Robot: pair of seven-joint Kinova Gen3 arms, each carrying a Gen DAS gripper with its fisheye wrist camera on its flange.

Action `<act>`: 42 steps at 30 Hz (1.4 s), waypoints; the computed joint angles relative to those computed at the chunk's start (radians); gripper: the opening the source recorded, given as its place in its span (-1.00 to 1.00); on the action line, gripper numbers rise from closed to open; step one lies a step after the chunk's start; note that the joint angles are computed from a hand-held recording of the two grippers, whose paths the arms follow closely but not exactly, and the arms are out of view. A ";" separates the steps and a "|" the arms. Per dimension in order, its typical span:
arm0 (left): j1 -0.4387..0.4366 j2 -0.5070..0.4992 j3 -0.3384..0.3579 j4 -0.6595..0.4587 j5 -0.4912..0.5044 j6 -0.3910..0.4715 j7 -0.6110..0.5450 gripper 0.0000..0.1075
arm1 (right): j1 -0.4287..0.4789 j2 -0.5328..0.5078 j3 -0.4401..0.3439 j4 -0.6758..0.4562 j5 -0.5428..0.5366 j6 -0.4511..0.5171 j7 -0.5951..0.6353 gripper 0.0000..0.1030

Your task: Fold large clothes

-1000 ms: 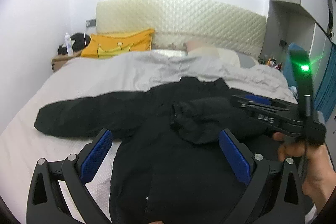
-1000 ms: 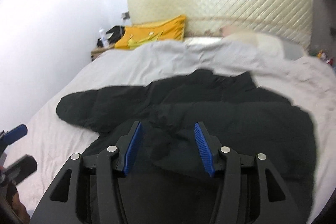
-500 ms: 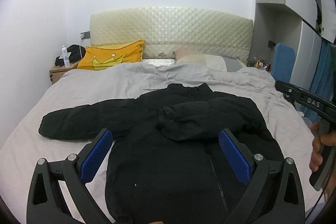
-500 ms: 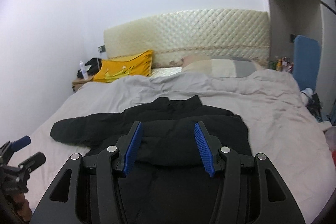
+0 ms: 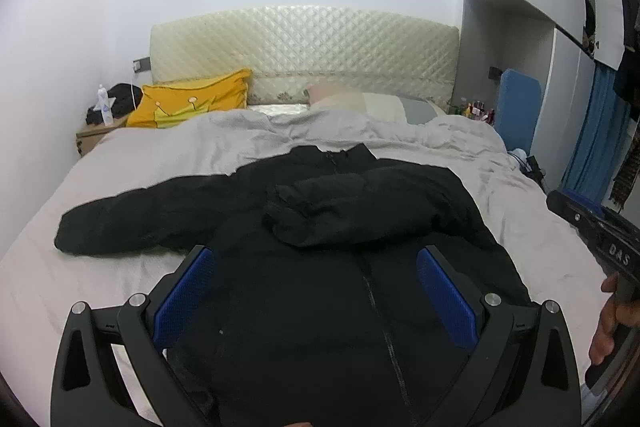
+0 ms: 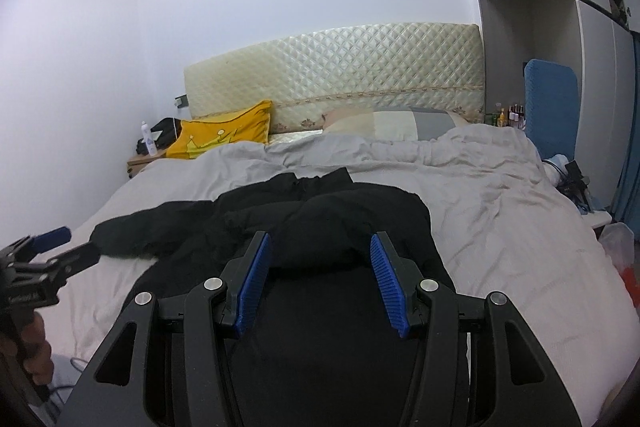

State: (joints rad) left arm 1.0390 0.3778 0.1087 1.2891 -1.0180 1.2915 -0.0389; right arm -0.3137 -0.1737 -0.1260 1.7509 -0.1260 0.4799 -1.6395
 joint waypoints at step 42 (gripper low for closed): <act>-0.506 -0.436 -0.022 0.319 0.090 -0.115 -0.194 0.89 | 0.051 -0.072 -0.026 0.222 0.065 -0.144 -0.111 0.41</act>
State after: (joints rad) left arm 0.5329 -0.0587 0.0867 1.6086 -0.9283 1.1769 -0.2332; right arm -0.2631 -0.2456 -0.1517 1.9725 -0.0610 0.3363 -1.7508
